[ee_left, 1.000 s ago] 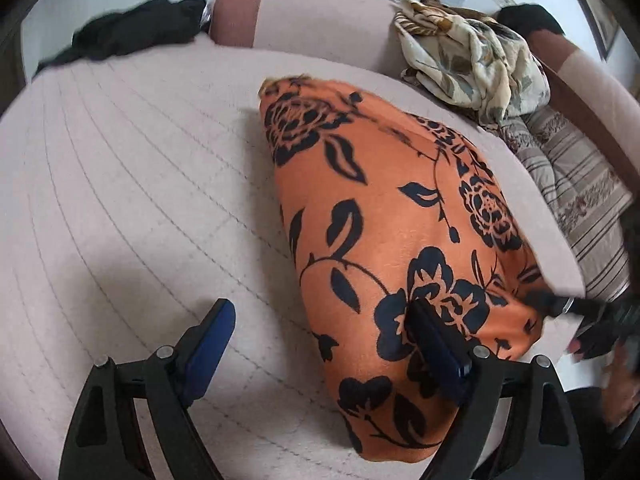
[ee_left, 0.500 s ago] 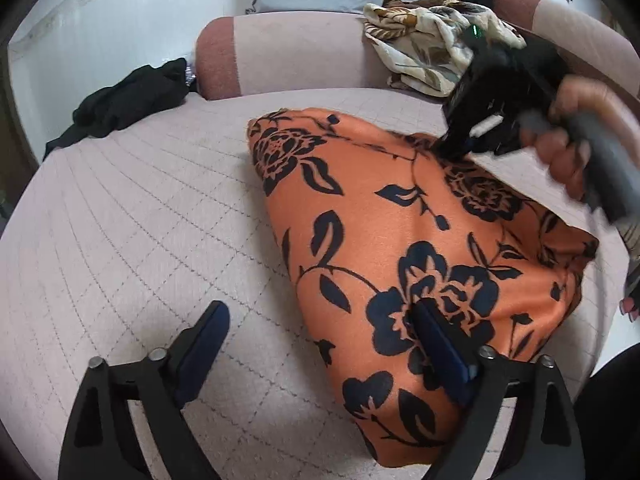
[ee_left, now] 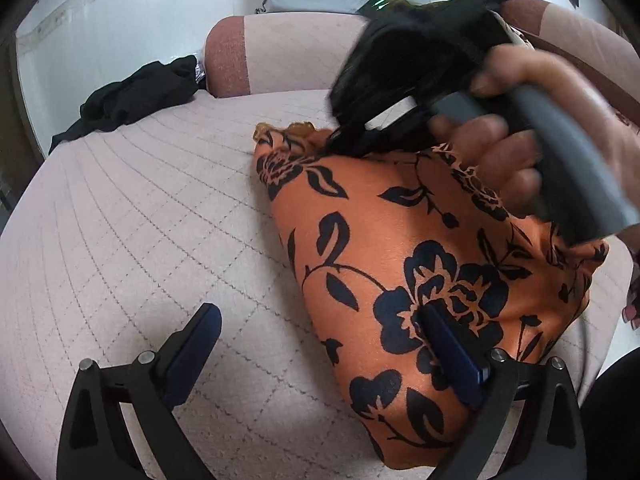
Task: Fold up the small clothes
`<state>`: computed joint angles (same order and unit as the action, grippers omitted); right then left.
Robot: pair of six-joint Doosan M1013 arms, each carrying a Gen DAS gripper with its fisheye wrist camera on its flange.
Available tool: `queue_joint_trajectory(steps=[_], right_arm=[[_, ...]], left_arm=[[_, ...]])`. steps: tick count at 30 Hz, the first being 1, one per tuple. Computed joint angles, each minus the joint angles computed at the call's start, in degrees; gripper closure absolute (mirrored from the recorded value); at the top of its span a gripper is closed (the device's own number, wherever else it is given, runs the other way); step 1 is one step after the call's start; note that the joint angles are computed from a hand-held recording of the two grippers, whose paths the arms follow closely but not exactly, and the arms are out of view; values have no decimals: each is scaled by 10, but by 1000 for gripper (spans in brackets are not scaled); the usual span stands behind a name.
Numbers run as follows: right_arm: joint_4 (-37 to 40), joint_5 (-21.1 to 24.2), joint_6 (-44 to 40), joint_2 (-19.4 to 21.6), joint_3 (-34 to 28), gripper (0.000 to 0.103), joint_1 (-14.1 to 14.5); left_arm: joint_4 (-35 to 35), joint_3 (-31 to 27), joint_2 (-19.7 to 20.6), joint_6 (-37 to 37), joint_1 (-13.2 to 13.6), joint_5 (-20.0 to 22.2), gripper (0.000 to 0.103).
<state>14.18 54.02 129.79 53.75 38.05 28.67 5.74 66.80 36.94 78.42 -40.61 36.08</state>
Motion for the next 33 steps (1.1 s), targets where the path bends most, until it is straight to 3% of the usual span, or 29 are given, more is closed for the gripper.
queue_joint_trajectory(steps=[3, 8, 10, 15, 18, 20, 22, 24, 29, 33], right_arm=[[-9, -32, -4, -42, 61, 93, 3], [-107, -140, 61, -149, 229, 90, 22], [-145, -157, 100, -176, 272, 90, 29], [-197, -104, 160, -208, 343, 93, 48], [-256, -222, 241, -247, 437, 93, 63], [-286, -223, 248, -253, 446, 93, 71], [-289, -216, 249, -255, 444, 93, 76], [-283, -239, 246, -260, 461, 93, 75], [-139, -323, 155, -267, 502, 93, 52], [-69, -346, 101, -262, 505, 93, 45]], left_arm=[[9, -2, 0, -6, -1, 2, 3], [30, -4, 2, -29, -5, 8, 1], [39, -5, 2, -41, -6, 11, 0], [37, -6, 4, -44, -6, 13, 0], [43, -6, 4, -47, -7, 11, 0], [41, -7, 5, -47, -6, 12, 0], [36, -8, 5, -43, -6, 13, 0], [33, -10, 6, -41, -5, 15, 0], [40, -12, 8, -47, -6, 17, 0], [45, -16, 10, -56, -7, 22, 0]])
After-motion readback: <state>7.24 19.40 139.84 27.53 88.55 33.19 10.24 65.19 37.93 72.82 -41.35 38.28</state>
